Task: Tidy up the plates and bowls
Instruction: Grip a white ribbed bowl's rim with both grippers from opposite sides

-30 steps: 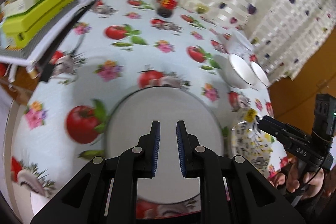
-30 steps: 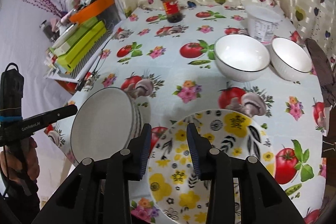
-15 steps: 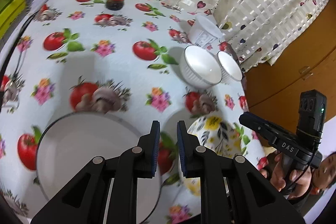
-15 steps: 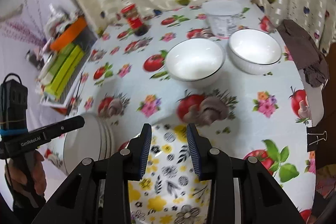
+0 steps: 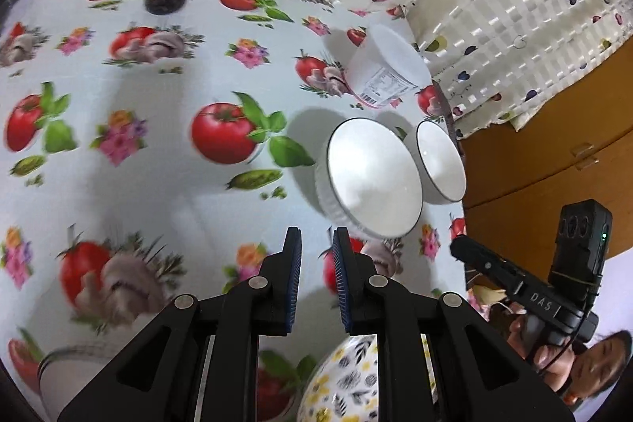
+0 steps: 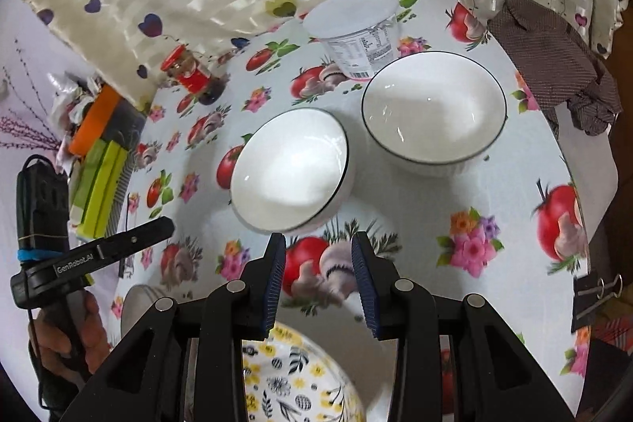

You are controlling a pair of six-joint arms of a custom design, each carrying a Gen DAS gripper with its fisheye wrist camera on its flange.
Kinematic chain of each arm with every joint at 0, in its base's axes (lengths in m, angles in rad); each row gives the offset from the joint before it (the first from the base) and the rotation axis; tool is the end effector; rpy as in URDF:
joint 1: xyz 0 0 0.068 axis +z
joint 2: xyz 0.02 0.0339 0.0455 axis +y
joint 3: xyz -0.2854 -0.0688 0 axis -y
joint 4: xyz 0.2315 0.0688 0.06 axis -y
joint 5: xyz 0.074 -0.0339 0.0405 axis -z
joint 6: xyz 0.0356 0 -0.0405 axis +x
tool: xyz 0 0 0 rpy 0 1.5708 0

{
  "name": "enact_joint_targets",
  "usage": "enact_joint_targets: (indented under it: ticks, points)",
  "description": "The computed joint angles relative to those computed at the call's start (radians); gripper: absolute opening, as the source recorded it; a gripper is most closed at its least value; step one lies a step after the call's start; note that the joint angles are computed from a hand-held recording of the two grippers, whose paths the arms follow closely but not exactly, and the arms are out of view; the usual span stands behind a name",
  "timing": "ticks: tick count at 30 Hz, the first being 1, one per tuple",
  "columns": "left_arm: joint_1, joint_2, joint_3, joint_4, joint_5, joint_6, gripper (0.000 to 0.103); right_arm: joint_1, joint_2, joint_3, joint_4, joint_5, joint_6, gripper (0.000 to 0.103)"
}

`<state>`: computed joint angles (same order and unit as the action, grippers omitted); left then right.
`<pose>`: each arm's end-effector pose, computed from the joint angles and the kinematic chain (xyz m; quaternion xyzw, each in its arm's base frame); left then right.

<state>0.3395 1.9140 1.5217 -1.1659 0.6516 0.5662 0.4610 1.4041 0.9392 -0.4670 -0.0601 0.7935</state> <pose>0.3412 0.0976 0.2469 0.1092 0.9411 -0.2852 0.1454 0.2425 0.1228 0.2569 0.1477 0.9375 0.2073 0.2374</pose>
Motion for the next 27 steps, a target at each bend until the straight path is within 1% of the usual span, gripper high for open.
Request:
enact_joint_targets:
  ticks: [6,12,18,22,24,27]
  points:
    - [-0.071,0.085,0.061,0.034,-0.001,-0.074,0.017,-0.078,0.092,0.035,0.043,-0.062,-0.037,0.034]
    - [-0.100,0.145,0.111,0.019,0.018,-0.089,0.017,-0.122,0.171,0.059,0.071,-0.101,-0.053,0.034]
    - [-0.126,0.172,0.117,0.034,0.000,-0.110,0.017,-0.134,0.220,0.077,0.088,-0.130,-0.064,0.033]
    - [-0.147,0.180,0.106,0.047,-0.019,-0.111,0.017,-0.136,0.248,0.093,0.086,-0.134,-0.068,0.024]
    - [-0.156,0.178,0.102,0.057,-0.032,-0.116,0.017,-0.138,0.256,0.095,0.086,-0.134,-0.065,0.018]
    - [-0.163,0.176,0.099,0.065,-0.038,-0.119,0.017,-0.141,0.265,0.098,0.086,-0.134,-0.062,0.016]
